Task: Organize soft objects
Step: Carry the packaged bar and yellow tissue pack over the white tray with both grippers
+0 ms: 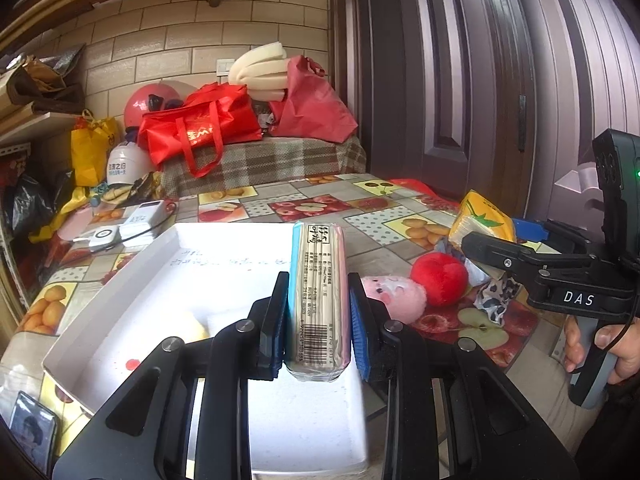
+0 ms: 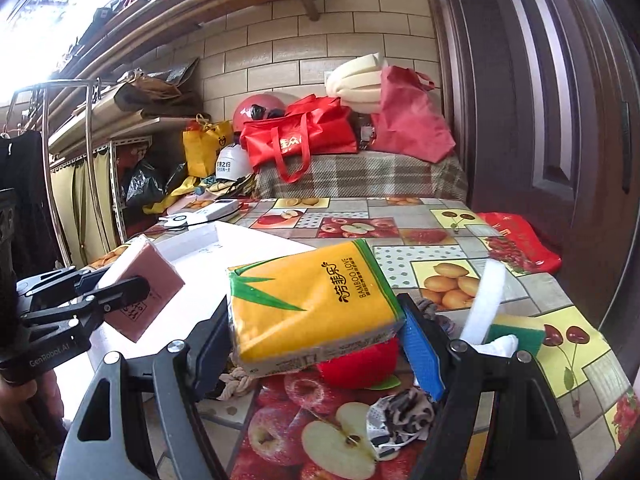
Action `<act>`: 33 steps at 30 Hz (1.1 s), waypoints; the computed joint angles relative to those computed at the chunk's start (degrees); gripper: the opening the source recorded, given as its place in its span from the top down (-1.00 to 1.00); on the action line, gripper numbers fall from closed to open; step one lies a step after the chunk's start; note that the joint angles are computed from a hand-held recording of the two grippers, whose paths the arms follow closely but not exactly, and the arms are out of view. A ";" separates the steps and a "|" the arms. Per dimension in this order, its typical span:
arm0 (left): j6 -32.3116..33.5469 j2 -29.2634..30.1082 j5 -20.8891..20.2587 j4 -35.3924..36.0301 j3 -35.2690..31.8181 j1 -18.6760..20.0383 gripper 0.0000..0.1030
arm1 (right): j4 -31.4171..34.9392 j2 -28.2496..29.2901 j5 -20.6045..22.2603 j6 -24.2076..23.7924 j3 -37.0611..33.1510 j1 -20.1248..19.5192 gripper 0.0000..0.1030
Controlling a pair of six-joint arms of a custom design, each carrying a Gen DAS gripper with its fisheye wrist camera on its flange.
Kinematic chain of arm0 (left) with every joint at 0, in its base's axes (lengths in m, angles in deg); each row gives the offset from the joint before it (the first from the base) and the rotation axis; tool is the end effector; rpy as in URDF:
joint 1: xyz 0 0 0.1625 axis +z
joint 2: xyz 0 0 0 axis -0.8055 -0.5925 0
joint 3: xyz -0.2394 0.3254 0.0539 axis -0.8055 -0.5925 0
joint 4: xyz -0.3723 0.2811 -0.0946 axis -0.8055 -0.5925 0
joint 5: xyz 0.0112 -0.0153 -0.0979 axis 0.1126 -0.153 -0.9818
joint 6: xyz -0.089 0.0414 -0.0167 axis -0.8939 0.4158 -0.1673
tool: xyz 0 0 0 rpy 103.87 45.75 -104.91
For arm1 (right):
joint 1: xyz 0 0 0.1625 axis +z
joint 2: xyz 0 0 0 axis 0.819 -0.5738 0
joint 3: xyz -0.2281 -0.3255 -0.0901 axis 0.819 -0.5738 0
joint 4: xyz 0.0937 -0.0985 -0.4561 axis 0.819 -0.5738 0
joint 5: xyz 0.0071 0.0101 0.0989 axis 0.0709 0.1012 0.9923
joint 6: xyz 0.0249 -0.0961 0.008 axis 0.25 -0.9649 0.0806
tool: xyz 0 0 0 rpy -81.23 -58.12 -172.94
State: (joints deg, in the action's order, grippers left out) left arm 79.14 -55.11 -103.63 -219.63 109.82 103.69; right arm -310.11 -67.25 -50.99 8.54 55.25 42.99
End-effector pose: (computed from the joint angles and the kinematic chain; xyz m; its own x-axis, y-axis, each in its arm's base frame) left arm -0.1438 -0.4946 0.1656 -0.7072 0.0802 -0.7025 0.6824 0.3372 -0.6485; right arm 0.1977 -0.4716 0.0883 -0.6589 -0.4365 0.6126 -0.7468 0.2819 -0.6024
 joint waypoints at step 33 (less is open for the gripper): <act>1.25 -3.05 6.22 -6.32 0.05 3.45 0.49 | 6.63 7.84 0.10 -5.22 -6.04 5.68 -0.49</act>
